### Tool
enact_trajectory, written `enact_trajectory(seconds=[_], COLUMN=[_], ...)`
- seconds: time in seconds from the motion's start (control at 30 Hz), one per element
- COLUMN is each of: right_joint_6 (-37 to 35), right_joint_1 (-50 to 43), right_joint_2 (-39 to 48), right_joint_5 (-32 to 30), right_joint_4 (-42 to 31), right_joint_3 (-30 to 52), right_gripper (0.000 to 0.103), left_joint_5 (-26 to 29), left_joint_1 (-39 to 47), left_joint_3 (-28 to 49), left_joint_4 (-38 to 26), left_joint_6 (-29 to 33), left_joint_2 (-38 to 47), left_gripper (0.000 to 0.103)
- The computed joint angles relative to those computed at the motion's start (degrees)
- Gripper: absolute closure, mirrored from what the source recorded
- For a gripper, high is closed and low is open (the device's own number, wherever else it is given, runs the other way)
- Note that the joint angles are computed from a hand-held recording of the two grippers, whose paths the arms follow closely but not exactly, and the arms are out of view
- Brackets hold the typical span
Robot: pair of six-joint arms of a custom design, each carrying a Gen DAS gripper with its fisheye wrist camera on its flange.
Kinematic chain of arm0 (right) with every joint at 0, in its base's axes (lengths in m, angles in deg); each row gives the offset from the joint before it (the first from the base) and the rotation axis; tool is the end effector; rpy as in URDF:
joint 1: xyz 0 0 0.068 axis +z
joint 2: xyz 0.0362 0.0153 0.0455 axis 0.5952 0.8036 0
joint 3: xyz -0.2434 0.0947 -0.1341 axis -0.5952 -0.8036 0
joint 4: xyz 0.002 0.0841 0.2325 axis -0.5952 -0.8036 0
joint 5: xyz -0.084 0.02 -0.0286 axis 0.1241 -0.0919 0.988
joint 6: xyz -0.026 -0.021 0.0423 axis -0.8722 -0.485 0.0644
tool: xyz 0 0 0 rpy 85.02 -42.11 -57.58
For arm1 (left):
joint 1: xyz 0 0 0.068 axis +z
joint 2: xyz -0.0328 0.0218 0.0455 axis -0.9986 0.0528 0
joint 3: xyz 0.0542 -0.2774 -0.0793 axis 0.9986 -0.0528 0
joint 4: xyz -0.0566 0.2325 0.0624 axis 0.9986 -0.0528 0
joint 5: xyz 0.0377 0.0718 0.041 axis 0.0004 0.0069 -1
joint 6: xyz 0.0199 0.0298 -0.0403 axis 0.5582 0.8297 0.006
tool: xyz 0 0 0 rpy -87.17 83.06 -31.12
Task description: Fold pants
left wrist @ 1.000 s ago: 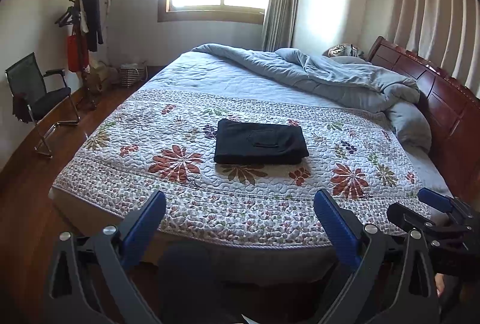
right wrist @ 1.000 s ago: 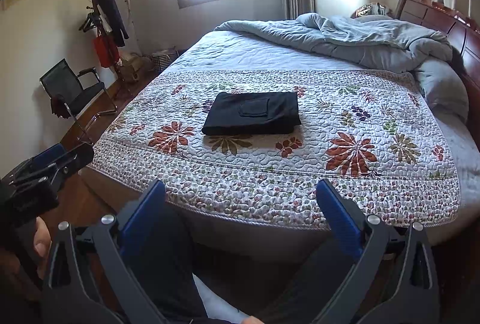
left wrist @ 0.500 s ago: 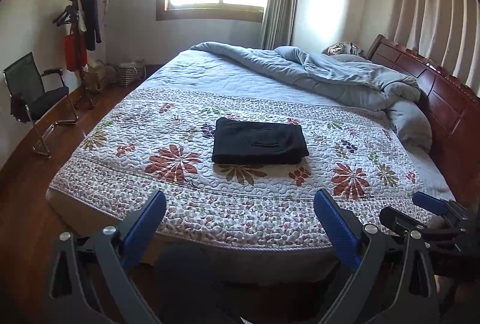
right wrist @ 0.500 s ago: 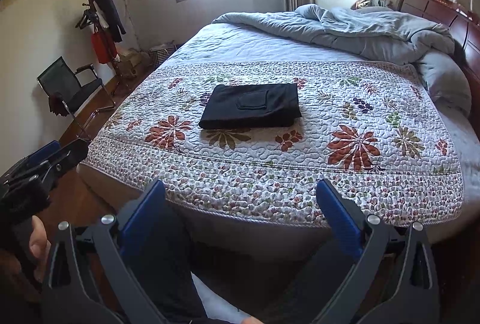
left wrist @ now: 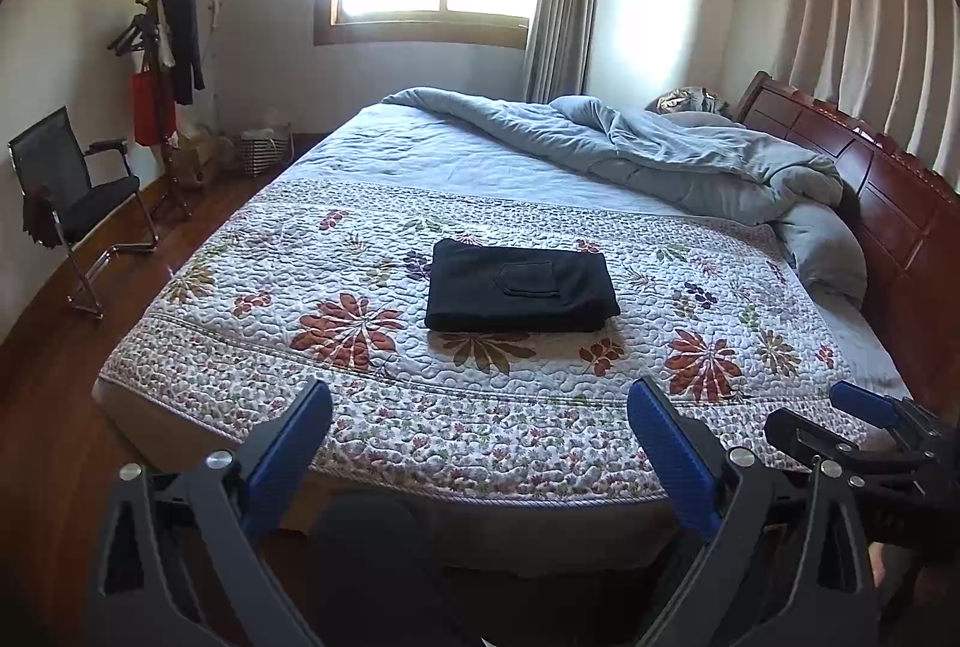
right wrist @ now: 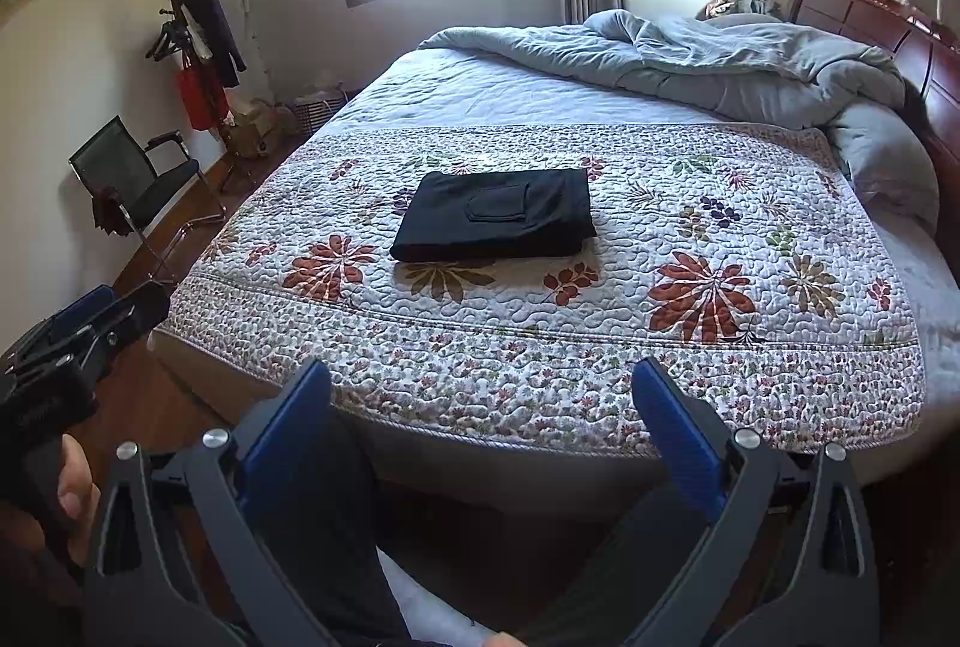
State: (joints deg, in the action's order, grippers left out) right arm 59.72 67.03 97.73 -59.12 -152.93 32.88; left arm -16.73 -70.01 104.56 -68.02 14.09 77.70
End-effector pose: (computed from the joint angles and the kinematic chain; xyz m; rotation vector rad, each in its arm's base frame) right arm 0.1622 0.0910 0.4443 -0.1675 2.3926 0.2888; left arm 0.1389 0.0333 0.4528 -0.0687 2.2559 -0.0601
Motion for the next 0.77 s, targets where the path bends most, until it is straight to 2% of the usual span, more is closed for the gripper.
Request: enact_trajectory(seconds=[0.5,0.77], right_joint_6=[-0.28,-0.28], right_joint_1=[0.08,0.19], right_joint_2=[-0.08,-0.10], right_joint_5=[0.25,0.45], right_joint_4=[0.13,0.26], right_joint_3=[-0.17,-0.39], right_gripper=[0.003,0.003], left_joint_5=[-1.36,0.56], left_joint_1=[-0.13,1.79], left_joint_3=[0.56,1.13], left_joint_4=[-0.49,-1.47], left_joint_6=[-0.29,0.23], left_joint_2=[-0.04,0.61], left_gripper=[0.004,0.004])
